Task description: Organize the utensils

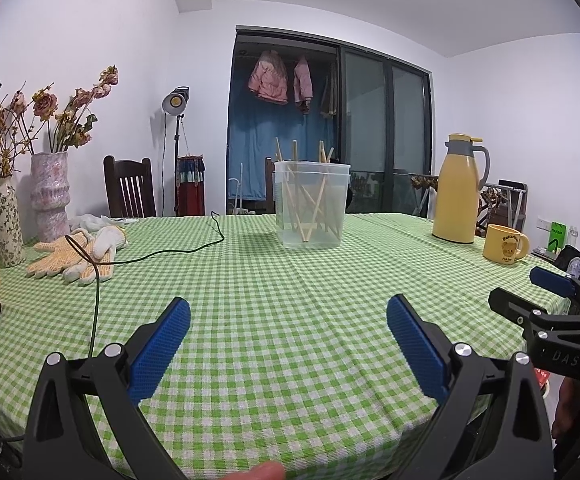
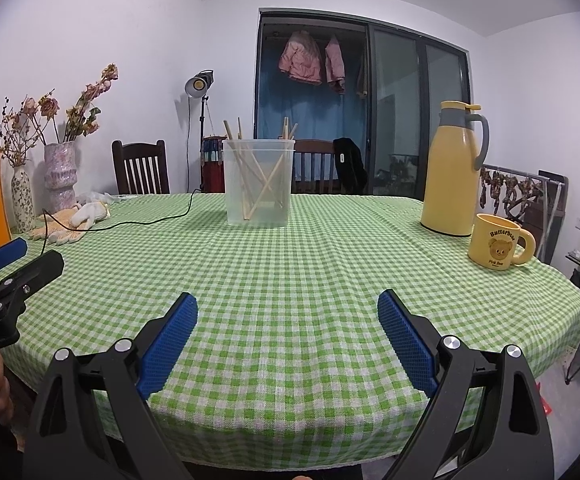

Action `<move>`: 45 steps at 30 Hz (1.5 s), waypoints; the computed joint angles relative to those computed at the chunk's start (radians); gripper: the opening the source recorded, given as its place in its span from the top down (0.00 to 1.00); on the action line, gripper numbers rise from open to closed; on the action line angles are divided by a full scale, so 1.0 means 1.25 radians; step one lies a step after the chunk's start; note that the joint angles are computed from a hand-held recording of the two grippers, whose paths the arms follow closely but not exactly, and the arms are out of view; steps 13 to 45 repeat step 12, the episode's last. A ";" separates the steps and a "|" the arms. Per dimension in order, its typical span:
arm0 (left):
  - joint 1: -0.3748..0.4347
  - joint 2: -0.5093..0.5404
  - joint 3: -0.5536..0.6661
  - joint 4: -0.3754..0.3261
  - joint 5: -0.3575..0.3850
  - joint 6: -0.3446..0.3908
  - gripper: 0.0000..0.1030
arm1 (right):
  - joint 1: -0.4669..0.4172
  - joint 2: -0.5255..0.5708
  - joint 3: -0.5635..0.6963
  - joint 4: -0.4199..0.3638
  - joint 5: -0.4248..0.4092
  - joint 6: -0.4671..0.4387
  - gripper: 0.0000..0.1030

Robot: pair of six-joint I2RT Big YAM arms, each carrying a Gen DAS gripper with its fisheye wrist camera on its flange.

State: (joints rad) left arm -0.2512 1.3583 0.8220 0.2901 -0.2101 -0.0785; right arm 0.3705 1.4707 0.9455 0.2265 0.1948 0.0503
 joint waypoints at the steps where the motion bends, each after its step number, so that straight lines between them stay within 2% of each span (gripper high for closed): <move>1: 0.000 0.000 0.000 -0.001 0.001 0.000 0.07 | 0.000 0.000 0.000 0.000 -0.001 0.000 0.15; 4: 0.007 -0.003 -0.004 0.001 0.030 -0.002 0.07 | 0.000 0.001 0.001 -0.001 -0.002 0.002 0.15; 6: 0.014 0.004 0.009 -0.002 0.019 -0.023 0.07 | -0.003 0.005 0.009 -0.008 -0.007 0.010 0.15; 7: 0.020 0.008 0.020 -0.012 0.032 -0.025 0.07 | -0.008 0.009 0.020 -0.016 -0.016 0.025 0.15; 9: 0.039 0.021 0.068 -0.059 0.059 -0.018 0.07 | -0.019 0.020 0.045 -0.030 -0.036 0.046 0.15; 10: 0.047 0.030 0.092 -0.076 0.064 -0.014 0.07 | -0.027 0.031 0.068 -0.042 -0.041 0.053 0.11; 12: 0.068 0.068 0.178 -0.160 0.071 -0.017 0.07 | -0.046 0.068 0.137 -0.102 -0.058 0.050 0.07; 45: 0.068 0.068 0.178 -0.160 0.071 -0.017 0.07 | -0.046 0.068 0.137 -0.102 -0.058 0.050 0.07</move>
